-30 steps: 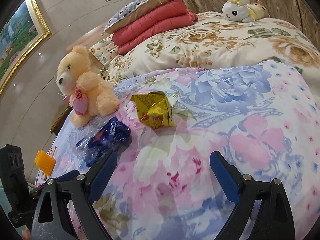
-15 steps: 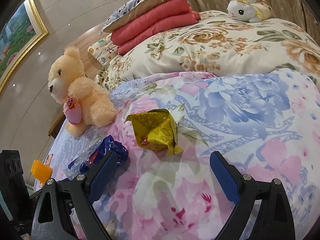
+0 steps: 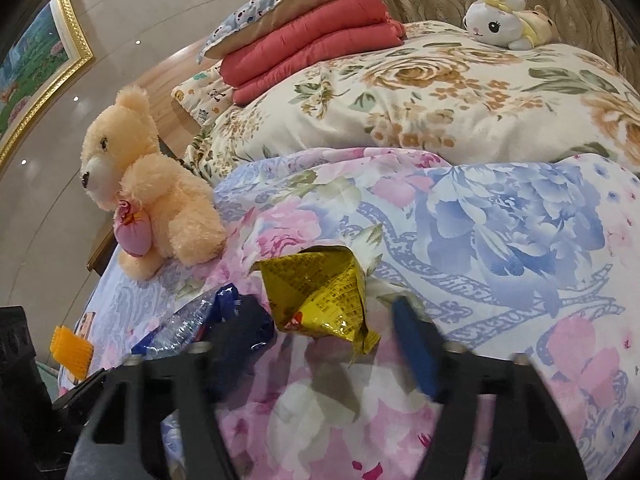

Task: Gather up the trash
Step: 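Lower the left tool onto the blue wrapper while right reaches the yellow candy, then close the left tool on the blue wrapper while right grips the yellow candy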

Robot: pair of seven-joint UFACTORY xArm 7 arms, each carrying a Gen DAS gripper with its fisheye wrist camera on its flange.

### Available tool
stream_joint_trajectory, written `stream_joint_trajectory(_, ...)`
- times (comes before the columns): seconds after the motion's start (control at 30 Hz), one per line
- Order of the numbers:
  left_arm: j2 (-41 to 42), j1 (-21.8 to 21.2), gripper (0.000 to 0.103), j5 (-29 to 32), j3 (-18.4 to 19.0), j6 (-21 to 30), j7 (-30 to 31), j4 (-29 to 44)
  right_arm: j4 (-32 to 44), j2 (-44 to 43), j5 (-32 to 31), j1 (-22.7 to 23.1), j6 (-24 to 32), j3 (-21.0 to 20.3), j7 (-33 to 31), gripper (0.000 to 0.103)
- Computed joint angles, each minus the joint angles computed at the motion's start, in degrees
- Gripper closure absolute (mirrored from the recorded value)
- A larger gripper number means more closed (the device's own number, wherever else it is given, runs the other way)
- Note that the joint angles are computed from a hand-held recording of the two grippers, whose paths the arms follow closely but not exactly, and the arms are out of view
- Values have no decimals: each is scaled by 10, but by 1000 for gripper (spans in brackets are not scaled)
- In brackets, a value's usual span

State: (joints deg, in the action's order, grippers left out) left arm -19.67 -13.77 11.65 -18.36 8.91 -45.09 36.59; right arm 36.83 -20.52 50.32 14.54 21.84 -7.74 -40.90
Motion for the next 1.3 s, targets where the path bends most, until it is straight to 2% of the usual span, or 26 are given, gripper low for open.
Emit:
stream_joint_trajectory(0.17,5,-8,68,10,-1,1,19,6,-14,-17,6,2,-4,-3,-5,66)
stream_joint_trajectory(0.23,2,-10,74,12,-3,6,22,6,-25,-31,3,0,1,-6,-2,67)
stream_joint_trajectory(0.27,-1,-12,79,11,-3,8,23,5,-30,-37,1,0,2,-8,0,68)
stream_joint_trajectory(0.3,-4,-19,94,6,0,12,27,3,-39,-50,-2,-2,6,-11,1,69)
stream_joint_trajectory(0.33,-5,-37,95,-10,13,18,40,2,-45,-58,-5,-3,7,-14,3,70)
stream_joint_trajectory(0.47,-32,-42,96,-16,-1,33,29,-13,-75,-102,-24,-8,24,-28,19,70)
stream_joint_trajectory(0.57,-58,-58,97,-35,2,40,23,-31,-98,-140,-41,-13,45,-40,32,71)
stream_joint_trajectory(0.77,-120,-115,96,-89,20,65,30,-69,-144,-235,-92,-34,107,-62,53,71)
stream_joint_trajectory(0.83,-132,-124,81,-95,22,83,41,-74,-156,-259,-113,-43,120,-63,58,71)
stream_joint_trajectory(0.87,-137,-122,59,-93,18,95,44,-74,-163,-269,-127,-51,127,-62,61,70)
stream_joint_trajectory(0.9,-144,-115,42,-86,11,101,45,-76,-165,-273,-138,-56,132,-63,63,67)
stream_joint_trajectory(0.97,-153,-107,36,-77,6,111,51,-77,-171,-284,-159,-68,142,-65,69,66)
stream_joint_trajectory(1.03,-147,-117,31,-81,24,119,79,-71,-175,-294,-173,-80,147,-68,76,59)
stream_joint_trajectory(1.1,-133,-114,23,-82,32,117,100,-62,-182,-306,-180,-89,146,-72,87,38)
stream_joint_trajectory(1.17,-116,-105,23,-76,30,108,116,-53,-188,-316,-182,-93,141,-76,94,35)
stream_joint_trajectory(1.3,-71,-91,22,-63,21,96,138,-23,-198,-329,-181,-87,125,-78,112,35)
